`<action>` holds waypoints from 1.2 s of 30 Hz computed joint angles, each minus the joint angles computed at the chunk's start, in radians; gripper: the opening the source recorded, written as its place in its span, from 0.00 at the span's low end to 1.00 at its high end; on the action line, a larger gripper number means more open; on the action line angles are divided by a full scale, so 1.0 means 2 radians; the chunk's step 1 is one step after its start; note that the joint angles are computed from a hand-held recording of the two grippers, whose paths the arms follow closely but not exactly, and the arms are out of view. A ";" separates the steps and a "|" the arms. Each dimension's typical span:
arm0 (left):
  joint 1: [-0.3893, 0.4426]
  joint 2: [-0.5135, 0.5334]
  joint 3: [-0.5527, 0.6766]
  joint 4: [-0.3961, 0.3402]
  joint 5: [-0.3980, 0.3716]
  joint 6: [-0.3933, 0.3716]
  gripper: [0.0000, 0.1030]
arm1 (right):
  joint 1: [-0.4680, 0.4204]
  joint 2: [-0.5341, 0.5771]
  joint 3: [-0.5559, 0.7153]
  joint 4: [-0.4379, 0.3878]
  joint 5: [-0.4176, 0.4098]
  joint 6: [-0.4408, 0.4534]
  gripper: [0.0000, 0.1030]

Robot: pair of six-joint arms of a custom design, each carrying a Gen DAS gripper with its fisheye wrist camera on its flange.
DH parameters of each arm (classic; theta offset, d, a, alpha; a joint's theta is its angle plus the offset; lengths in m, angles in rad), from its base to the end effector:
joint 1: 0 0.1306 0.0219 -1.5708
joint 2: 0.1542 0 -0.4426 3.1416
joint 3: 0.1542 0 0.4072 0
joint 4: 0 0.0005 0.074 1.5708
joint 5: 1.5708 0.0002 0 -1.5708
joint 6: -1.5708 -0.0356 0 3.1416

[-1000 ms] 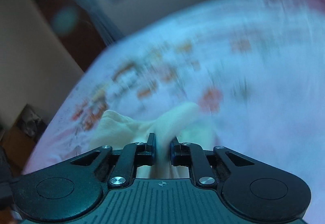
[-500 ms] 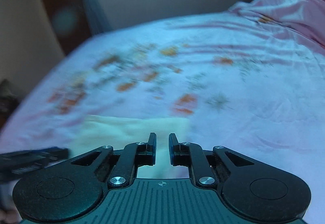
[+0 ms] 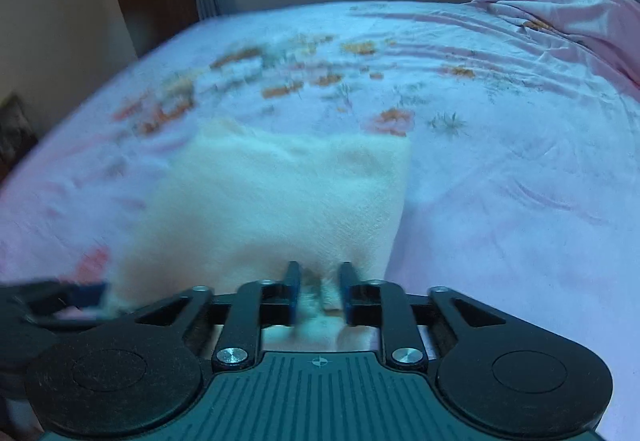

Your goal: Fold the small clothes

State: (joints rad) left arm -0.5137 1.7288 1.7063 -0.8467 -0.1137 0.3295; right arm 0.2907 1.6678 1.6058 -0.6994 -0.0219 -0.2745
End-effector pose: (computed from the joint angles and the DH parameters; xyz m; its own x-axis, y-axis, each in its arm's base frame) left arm 0.5551 -0.3091 0.4590 -0.7668 0.0635 -0.6388 0.1864 0.9743 -0.1269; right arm 0.5915 0.1773 0.4583 -0.7180 0.0681 -0.6927 -0.1113 0.9712 0.2108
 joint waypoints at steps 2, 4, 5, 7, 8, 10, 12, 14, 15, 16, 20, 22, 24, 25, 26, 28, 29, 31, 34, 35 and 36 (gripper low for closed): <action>-0.005 -0.010 -0.002 0.000 -0.016 0.000 0.92 | -0.001 -0.019 -0.015 0.009 0.001 -0.014 0.63; -0.014 -0.022 -0.008 0.003 -0.041 0.003 0.98 | 0.002 -0.043 -0.038 0.017 0.007 -0.015 0.68; -0.019 -0.026 -0.006 -0.005 -0.052 -0.005 0.98 | 0.003 -0.056 -0.050 0.021 0.009 -0.022 0.68; -0.030 -0.037 -0.007 -0.018 -0.071 -0.009 0.98 | 0.005 -0.082 -0.069 0.010 0.014 -0.034 0.68; -0.034 -0.046 -0.011 -0.019 -0.075 -0.007 0.98 | 0.006 -0.096 -0.080 0.008 0.015 -0.041 0.68; -0.043 -0.065 -0.018 -0.026 -0.081 0.003 0.99 | 0.008 -0.126 -0.103 0.004 0.017 -0.056 0.69; -0.055 -0.082 -0.022 -0.041 -0.104 0.010 0.99 | 0.013 -0.158 -0.124 -0.002 0.021 -0.060 0.82; -0.070 -0.096 -0.022 -0.065 -0.140 0.020 0.99 | 0.022 -0.194 -0.146 0.002 0.029 -0.059 0.94; -0.077 -0.104 -0.024 -0.075 -0.152 0.026 0.99 | 0.028 -0.211 -0.155 0.003 0.034 -0.057 0.95; -0.081 -0.113 -0.026 -0.082 -0.154 0.031 0.99 | 0.035 -0.228 -0.163 0.004 0.043 -0.056 0.95; -0.111 -0.161 -0.064 -0.069 -0.197 0.040 0.99 | 0.070 -0.283 -0.186 -0.004 0.091 -0.044 1.00; -0.127 -0.174 -0.068 -0.082 -0.219 0.052 0.99 | 0.087 -0.307 -0.198 -0.004 0.111 -0.049 1.00; -0.137 -0.188 -0.076 -0.084 -0.220 0.052 0.99 | 0.101 -0.327 -0.211 -0.003 0.127 -0.058 1.00; -0.142 -0.197 -0.084 -0.080 -0.220 0.054 0.99 | 0.109 -0.335 -0.215 -0.005 0.138 -0.062 1.00; -0.145 -0.203 -0.089 -0.081 -0.216 0.062 0.99 | 0.114 -0.342 -0.219 -0.007 0.144 -0.061 1.00; -0.150 -0.219 -0.104 -0.070 -0.214 0.084 0.99 | 0.126 -0.355 -0.227 -0.008 0.158 -0.062 1.00; -0.155 -0.227 -0.112 -0.065 -0.224 0.096 0.99 | 0.132 -0.361 -0.231 -0.007 0.168 -0.062 1.00; -0.166 -0.232 -0.116 -0.072 -0.256 0.119 0.99 | 0.144 -0.371 -0.236 -0.004 0.188 -0.062 1.00; -0.178 -0.232 -0.115 -0.076 -0.274 0.116 0.99 | 0.157 -0.381 -0.242 0.003 0.211 -0.055 1.00; -0.182 -0.230 -0.113 -0.078 -0.281 0.110 0.99 | 0.160 -0.385 -0.244 0.005 0.216 -0.052 1.00; -0.185 -0.230 -0.113 -0.078 -0.282 0.103 0.99 | 0.162 -0.388 -0.246 0.007 0.218 -0.051 1.00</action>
State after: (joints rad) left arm -0.8837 1.2689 1.4812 -1.0025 -0.6769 0.5353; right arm 0.6141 0.8921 1.1135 -0.6858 0.4141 -0.3762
